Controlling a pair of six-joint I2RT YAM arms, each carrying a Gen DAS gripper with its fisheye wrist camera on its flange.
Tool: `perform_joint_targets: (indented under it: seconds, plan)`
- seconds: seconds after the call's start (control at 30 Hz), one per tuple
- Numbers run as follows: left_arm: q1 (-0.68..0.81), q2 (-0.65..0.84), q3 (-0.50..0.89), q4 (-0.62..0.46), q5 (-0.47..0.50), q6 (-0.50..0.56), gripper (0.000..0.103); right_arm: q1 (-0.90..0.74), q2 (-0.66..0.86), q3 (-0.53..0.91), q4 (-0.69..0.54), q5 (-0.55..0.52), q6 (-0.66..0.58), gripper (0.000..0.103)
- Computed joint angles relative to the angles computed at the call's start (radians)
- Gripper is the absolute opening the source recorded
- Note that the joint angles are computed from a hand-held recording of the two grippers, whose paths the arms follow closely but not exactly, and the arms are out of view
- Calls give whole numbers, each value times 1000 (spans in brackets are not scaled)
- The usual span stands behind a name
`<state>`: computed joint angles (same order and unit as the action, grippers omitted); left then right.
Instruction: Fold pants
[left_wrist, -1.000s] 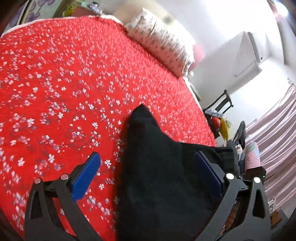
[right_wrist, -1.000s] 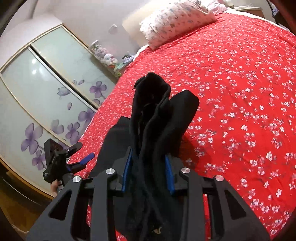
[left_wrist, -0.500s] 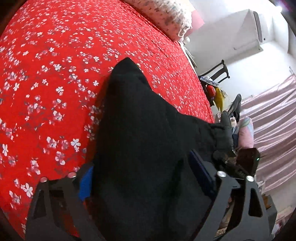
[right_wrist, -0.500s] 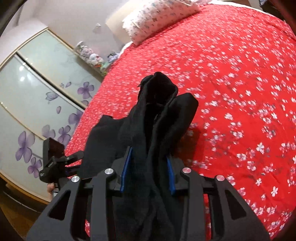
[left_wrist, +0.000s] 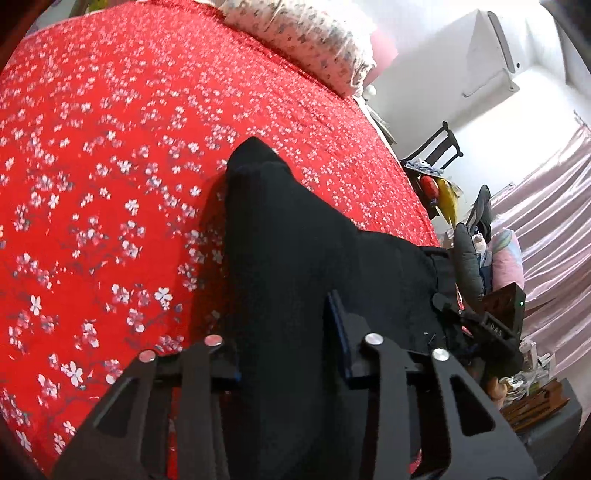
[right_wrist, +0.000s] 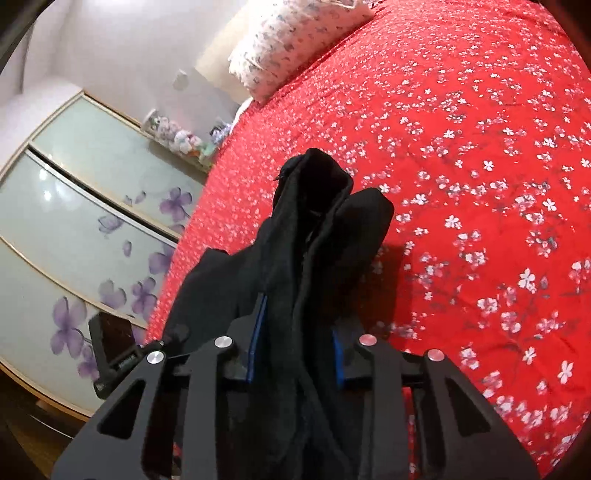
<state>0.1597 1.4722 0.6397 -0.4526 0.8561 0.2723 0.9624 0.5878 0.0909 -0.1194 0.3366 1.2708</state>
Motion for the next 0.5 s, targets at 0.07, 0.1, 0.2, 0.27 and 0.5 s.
perform_joint_targets:
  seconds: [0.07, 0.1, 0.2, 0.27, 0.5]
  plan:
    - [2, -17, -4, 6, 18, -15, 29, -7, -31, -2, 3, -3, -3, 29]
    - [5, -20, -5, 9, 30, -21, 28, -14, -45, -2, 7, -7, -13, 29]
    - [-1, -44, -13, 57, 69, -81, 25, -28, -69, 11, 17, 2, -51, 28]
    - [-20, -68, -32, 136, 82, -160, 24, -49, -73, 20, 29, 11, -77, 28]
    - [-111, 67, 2, 298, -20, -350, 35, -218, 114, 16, 156, -58, -124, 29]
